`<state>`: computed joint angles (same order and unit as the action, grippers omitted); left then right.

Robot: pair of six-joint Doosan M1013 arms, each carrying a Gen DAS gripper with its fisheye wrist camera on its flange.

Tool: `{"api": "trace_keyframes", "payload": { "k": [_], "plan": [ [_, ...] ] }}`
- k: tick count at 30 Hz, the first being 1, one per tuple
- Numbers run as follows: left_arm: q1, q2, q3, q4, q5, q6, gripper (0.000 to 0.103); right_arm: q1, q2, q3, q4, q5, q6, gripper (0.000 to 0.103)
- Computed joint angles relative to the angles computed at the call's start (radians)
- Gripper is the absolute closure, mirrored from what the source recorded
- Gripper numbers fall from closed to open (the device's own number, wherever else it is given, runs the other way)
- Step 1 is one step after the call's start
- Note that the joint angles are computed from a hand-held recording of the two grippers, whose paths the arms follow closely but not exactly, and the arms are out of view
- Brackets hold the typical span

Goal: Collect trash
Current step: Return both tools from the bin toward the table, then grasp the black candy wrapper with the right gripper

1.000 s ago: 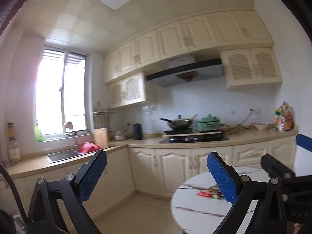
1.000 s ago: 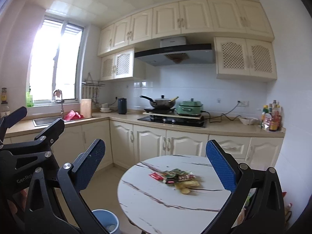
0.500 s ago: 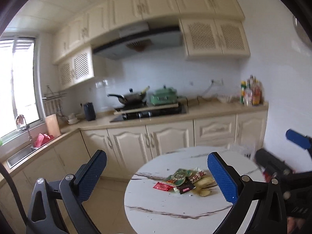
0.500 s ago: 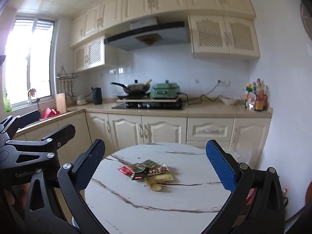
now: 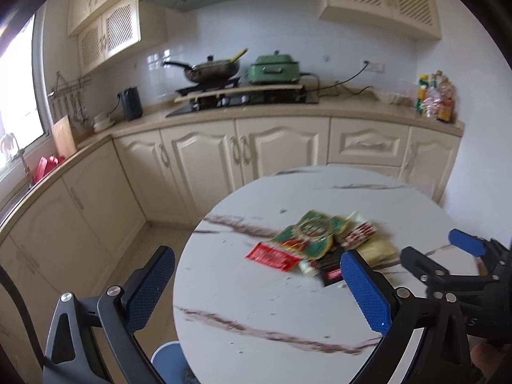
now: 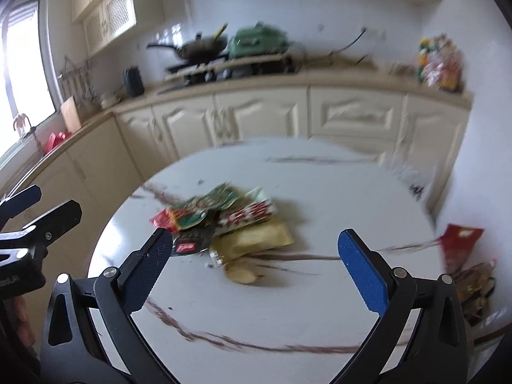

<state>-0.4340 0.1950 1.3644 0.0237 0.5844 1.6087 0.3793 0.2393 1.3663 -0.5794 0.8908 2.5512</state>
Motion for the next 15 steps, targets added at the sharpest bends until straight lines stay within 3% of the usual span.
{"api": "trace_keyframes", "payload": {
  "k": [4,8,15],
  "plan": [
    [0.043,0.029,-0.032,-0.012,0.038,0.007,0.001,-0.020,0.062,-0.047,0.137,-0.017,-0.127,0.000],
    [0.046,0.057,-0.065,0.000,0.071,-0.014,0.001,-0.040,0.114,-0.091,0.276,-0.021,-0.234,0.007],
    [0.051,0.106,-0.125,-0.034,0.107,0.008,0.001,-0.060,0.170,-0.134,0.391,0.017,-0.324,0.053]
  ]
}}
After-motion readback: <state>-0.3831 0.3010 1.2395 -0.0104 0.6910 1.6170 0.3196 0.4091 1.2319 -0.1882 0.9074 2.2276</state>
